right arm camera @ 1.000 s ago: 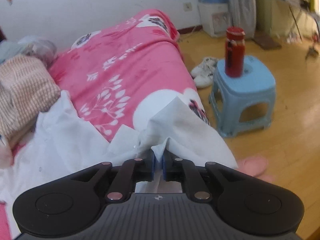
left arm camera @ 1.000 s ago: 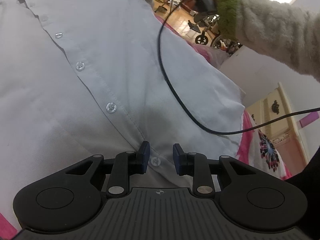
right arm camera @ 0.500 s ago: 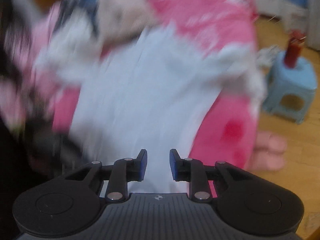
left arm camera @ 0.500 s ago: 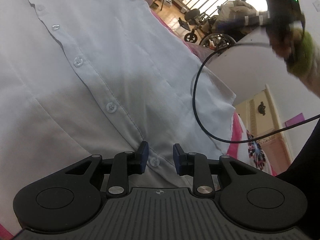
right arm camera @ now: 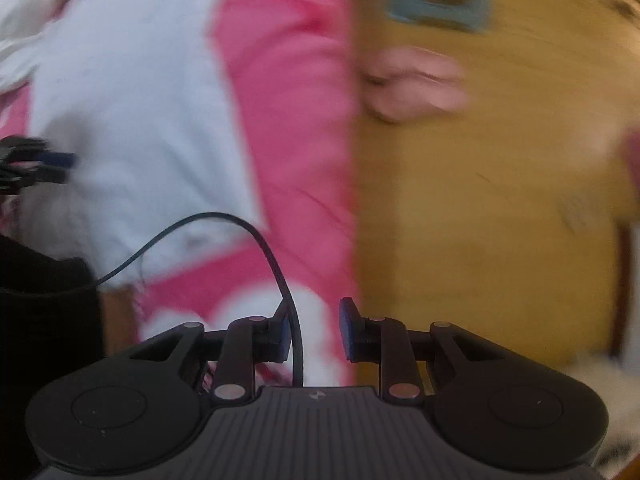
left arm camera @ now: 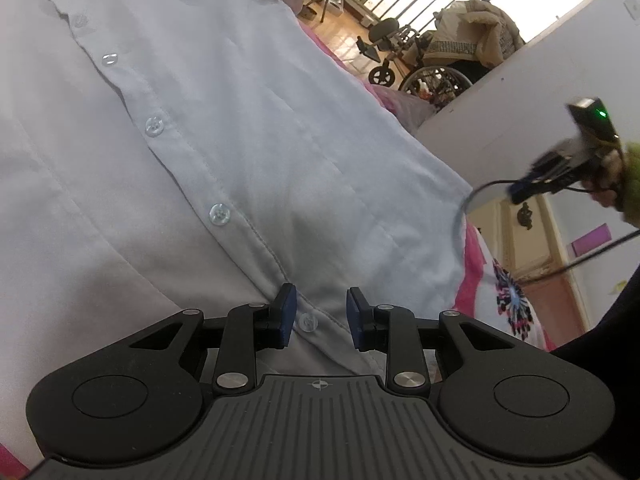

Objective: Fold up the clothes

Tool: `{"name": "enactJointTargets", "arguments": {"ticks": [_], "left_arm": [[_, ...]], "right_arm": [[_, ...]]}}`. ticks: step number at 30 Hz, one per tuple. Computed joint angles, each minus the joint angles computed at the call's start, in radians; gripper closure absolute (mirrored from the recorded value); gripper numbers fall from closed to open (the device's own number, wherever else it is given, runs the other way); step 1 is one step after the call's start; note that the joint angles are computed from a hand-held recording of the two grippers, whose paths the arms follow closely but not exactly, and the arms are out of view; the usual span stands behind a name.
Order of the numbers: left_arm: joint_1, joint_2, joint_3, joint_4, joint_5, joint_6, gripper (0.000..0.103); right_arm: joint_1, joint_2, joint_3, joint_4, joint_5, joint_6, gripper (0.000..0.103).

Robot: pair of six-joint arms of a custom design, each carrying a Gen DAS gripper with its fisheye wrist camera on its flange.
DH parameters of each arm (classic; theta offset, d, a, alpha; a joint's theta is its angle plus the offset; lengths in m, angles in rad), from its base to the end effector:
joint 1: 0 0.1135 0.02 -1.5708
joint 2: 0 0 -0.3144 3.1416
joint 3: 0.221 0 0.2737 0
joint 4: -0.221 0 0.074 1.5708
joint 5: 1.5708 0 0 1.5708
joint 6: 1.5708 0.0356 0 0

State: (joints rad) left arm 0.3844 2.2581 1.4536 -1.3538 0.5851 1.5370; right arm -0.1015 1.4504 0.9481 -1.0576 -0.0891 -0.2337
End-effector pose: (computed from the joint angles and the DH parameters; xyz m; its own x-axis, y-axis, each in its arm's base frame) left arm 0.3693 0.1282 0.1194 -0.6221 0.6471 -0.4407 0.7510 0.3342 -0.5695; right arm 0.2454 -0.0218 0.2402 -0.9909 -0.1309 -0.0312 -0.1331 0.9875 0.0840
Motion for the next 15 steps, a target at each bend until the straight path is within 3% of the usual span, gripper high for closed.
{"name": "enactJointTargets", "arguments": {"ticks": [3,6,10,15], "left_arm": [[0.001,-0.014,-0.014,0.014,0.004,0.003,0.076],[0.003,-0.035,-0.036,0.038,0.009,-0.007,0.076],[0.004,-0.085,-0.093,0.101,0.020,-0.031,0.076],[0.022,-0.176,-0.176,0.189,0.026,-0.051,0.076]], "right_arm": [[-0.071,-0.138,-0.020,-0.004,0.125,0.011,0.077],[-0.057,-0.267,-0.056,0.106,0.169,0.031,0.076],[0.071,-0.285,-0.099,0.216,0.108,0.038,0.075],[0.223,-0.194,-0.118,0.231,0.001,0.004,0.074]]}}
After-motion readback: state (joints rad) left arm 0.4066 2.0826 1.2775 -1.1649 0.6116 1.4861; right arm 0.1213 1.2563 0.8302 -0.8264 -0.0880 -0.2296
